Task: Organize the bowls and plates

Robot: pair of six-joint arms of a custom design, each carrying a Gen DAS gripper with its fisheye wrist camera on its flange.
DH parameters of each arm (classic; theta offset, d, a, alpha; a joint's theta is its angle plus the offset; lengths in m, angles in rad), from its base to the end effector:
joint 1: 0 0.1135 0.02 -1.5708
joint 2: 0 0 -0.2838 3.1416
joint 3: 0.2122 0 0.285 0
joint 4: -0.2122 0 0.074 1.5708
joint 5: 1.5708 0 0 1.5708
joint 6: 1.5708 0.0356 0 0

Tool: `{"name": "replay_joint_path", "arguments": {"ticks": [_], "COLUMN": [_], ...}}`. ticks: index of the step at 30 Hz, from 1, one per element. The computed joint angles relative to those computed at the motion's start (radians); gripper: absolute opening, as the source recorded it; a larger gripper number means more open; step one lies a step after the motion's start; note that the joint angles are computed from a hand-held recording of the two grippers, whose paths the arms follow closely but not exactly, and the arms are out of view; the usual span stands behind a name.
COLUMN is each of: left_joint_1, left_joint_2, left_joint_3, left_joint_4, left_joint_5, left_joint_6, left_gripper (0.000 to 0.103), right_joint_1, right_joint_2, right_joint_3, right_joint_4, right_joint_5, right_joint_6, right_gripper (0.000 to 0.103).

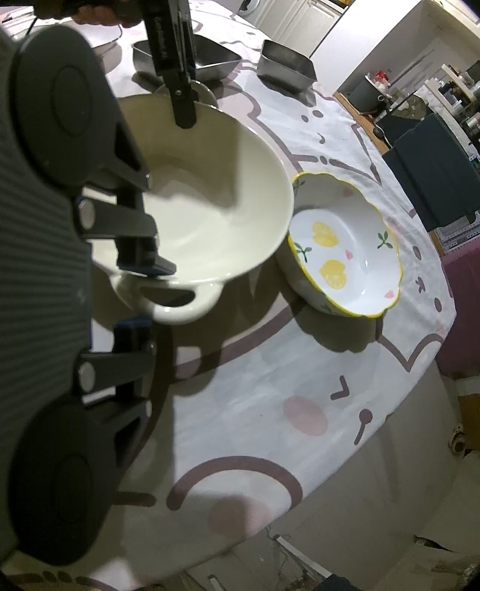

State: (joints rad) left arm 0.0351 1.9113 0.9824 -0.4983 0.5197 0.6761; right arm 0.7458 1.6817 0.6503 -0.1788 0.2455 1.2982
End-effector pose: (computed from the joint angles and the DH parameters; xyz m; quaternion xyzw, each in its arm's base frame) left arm 0.3451 -0.0056 0.0900 0.3212 0.9090 -0.2161 0.1542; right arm 0.2147 0.1866 0.0858 0.2874 0.9334 0.0890 0.1956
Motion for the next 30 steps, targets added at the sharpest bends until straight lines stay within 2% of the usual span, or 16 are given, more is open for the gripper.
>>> {"name": "replay_joint_path", "arguments": {"ticks": [8, 20, 30], "left_joint_1": [0.005, 0.005, 0.004], "left_joint_2": [0.012, -0.021, -0.034], "left_joint_3": [0.010, -0.033, -0.042], "left_joint_4": [-0.024, 0.023, 0.019], "left_joint_5": [0.007, 0.006, 0.009], "left_joint_6": [-0.012, -0.006, -0.006], "left_gripper": [0.031, 0.030, 0.031], "right_joint_1": [0.003, 0.013, 0.015], "right_joint_2": [0.005, 0.022, 0.022], "right_joint_3": [0.006, 0.042, 0.043], "right_joint_4": [-0.007, -0.057, -0.065], "right_joint_5": [0.004, 0.020, 0.023], "right_joint_6": [0.006, -0.004, -0.014], "right_gripper": [0.028, 0.030, 0.030]}}
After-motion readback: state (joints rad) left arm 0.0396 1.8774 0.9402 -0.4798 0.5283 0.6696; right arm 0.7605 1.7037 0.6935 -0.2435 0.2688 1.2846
